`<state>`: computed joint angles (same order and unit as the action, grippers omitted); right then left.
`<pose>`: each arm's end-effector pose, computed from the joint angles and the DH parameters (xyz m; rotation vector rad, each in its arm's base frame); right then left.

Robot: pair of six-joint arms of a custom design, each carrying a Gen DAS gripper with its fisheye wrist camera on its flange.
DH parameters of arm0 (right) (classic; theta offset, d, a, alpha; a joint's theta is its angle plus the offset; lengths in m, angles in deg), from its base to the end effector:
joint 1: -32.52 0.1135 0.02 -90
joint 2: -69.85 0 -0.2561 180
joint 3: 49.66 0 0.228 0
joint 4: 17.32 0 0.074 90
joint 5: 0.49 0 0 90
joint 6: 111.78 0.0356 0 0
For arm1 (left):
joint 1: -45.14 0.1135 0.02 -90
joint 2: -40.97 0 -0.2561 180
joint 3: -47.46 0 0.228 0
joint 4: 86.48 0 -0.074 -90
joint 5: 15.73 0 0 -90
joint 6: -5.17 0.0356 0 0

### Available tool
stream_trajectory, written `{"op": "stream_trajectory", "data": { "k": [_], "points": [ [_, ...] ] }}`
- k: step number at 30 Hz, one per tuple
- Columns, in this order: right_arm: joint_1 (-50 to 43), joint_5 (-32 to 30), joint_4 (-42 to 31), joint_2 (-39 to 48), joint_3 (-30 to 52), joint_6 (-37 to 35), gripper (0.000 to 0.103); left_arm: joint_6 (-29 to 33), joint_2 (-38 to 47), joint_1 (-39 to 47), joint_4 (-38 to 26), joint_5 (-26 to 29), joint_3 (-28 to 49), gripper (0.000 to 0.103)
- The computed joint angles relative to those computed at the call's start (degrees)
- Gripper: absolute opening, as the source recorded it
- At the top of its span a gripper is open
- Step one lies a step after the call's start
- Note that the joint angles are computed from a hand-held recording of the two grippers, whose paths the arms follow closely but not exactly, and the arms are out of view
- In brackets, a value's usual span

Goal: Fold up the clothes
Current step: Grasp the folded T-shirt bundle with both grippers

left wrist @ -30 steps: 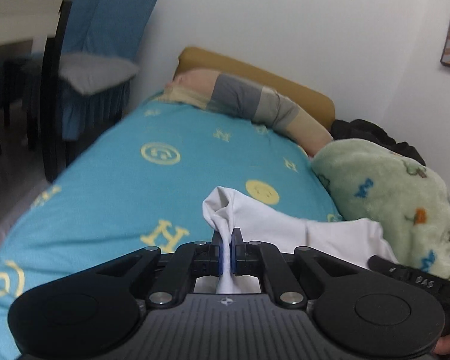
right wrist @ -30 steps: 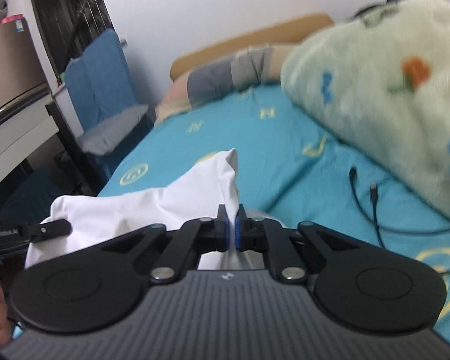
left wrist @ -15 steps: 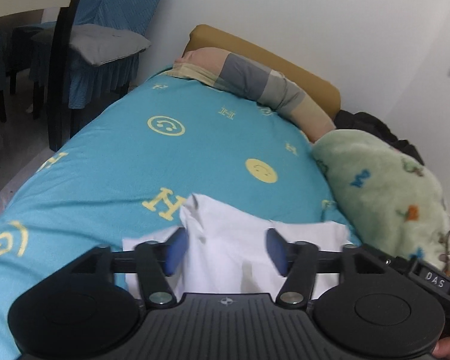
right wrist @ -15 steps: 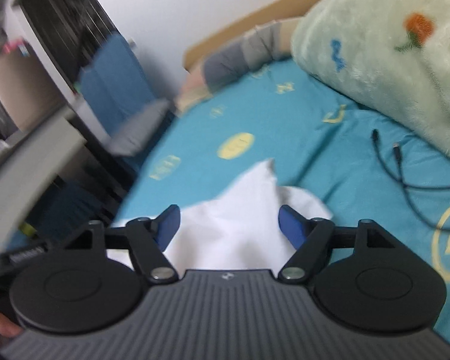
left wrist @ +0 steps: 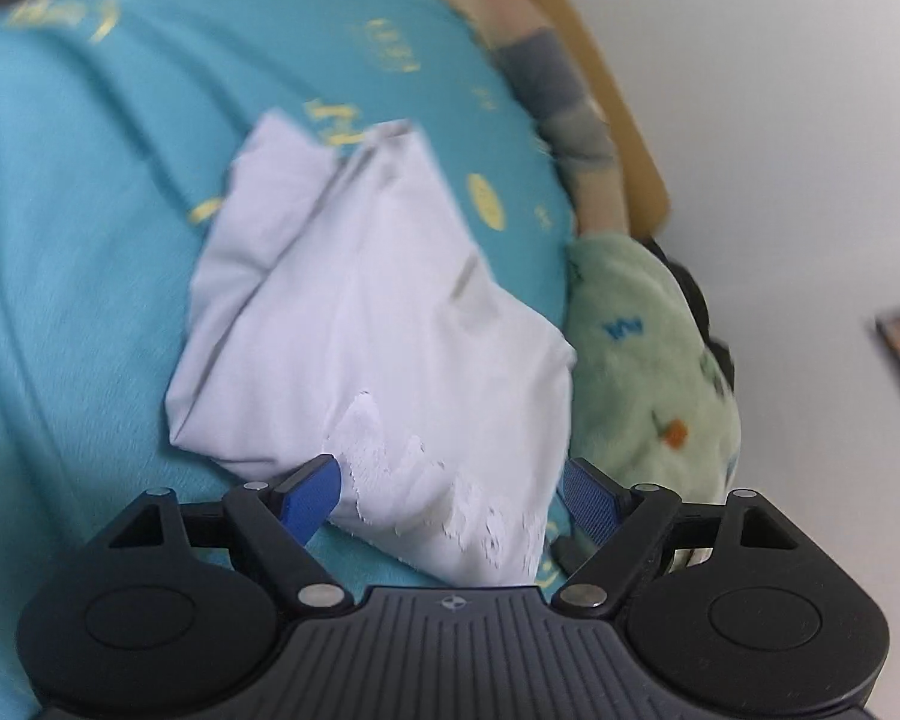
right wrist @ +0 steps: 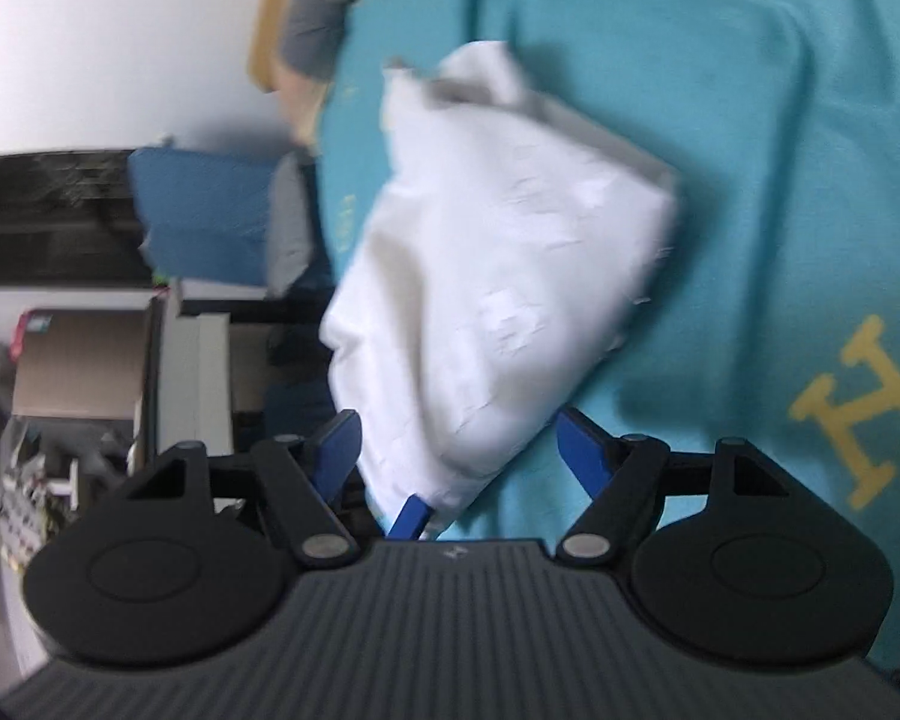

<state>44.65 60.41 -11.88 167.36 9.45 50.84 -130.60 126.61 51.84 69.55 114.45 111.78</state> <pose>0.3096 0.0842 0.1686 0.9114 2.2315 1.3318 0.2849 0.0103 0.2140 -0.7338 2.3018 -1.1520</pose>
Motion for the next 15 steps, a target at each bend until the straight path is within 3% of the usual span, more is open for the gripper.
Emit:
{"op": "stream_trajectory", "data": {
  "k": [3,4,8,11,15],
  "points": [
    [0.5,0.9,-2.3,4.4,3.9,0.7,0.074,-2.3,-0.1,1.9,0.7,2.6,-0.7,0.083],
    [0.8,1.1,-2.1,5.5,4.5,1.3,0.069,-1.7,-0.3,1.9,-0.6,2.9,-0.3,0.083],
    [1.9,4.5,-2.2,5.8,5.4,1.0,0.068,1.7,-0.4,0.1,-7.0,3.7,1.2,0.083],
    [1.5,6.2,-2.5,6.9,6.3,-0.1,0.065,1.5,1.0,-3.0,-4.4,4.6,-0.3,0.083],
    [0.9,7.1,-3.4,8.1,8.1,0.2,0.062,-2.0,6.3,-5.9,-0.4,0.0,0.4,0.079]
  ]
}}
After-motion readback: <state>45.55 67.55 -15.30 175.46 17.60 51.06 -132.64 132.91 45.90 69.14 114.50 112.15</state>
